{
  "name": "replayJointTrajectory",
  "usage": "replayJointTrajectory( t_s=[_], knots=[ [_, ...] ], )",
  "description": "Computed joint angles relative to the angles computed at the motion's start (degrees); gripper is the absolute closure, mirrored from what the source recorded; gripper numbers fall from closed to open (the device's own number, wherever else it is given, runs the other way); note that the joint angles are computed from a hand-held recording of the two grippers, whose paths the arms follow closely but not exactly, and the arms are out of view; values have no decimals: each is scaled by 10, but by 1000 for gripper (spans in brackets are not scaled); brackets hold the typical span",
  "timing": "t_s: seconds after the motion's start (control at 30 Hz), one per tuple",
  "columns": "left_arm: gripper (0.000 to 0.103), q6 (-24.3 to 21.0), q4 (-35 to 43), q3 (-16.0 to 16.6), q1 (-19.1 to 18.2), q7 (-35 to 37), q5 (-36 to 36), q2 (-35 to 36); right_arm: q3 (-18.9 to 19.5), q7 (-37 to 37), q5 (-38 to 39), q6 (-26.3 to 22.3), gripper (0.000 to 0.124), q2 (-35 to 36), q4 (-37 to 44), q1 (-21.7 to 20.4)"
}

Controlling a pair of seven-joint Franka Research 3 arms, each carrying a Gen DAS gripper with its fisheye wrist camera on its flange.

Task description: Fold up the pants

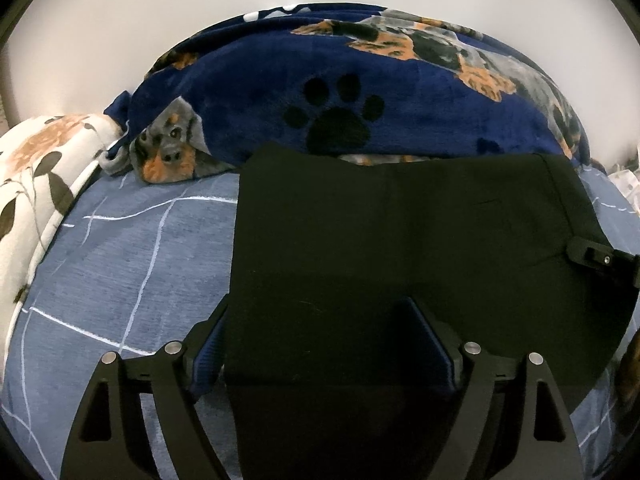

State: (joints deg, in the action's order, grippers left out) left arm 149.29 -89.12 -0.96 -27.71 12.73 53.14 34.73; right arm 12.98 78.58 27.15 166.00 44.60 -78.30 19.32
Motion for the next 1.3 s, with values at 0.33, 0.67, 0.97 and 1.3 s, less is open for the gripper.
replayJointTrajectory(
  t_s=[0.33,0.67,0.97,1.3],
  knots=[
    [18,-11,3,1,-4,-2,4,1,-87,97,-90,29,46,-13,-20,68],
    [11,-56,16,6,-20,-12,21,4,-123,157,-147,16,41,-11,-14,95],
    [9,-138,-50,-7,-53,-112,118,-64,-150,221,-190,108,40,-133,-192,126],
    [2,-203,-120,-75,-53,-182,188,-160,-42,160,-104,178,39,-269,-370,44]
  ],
)
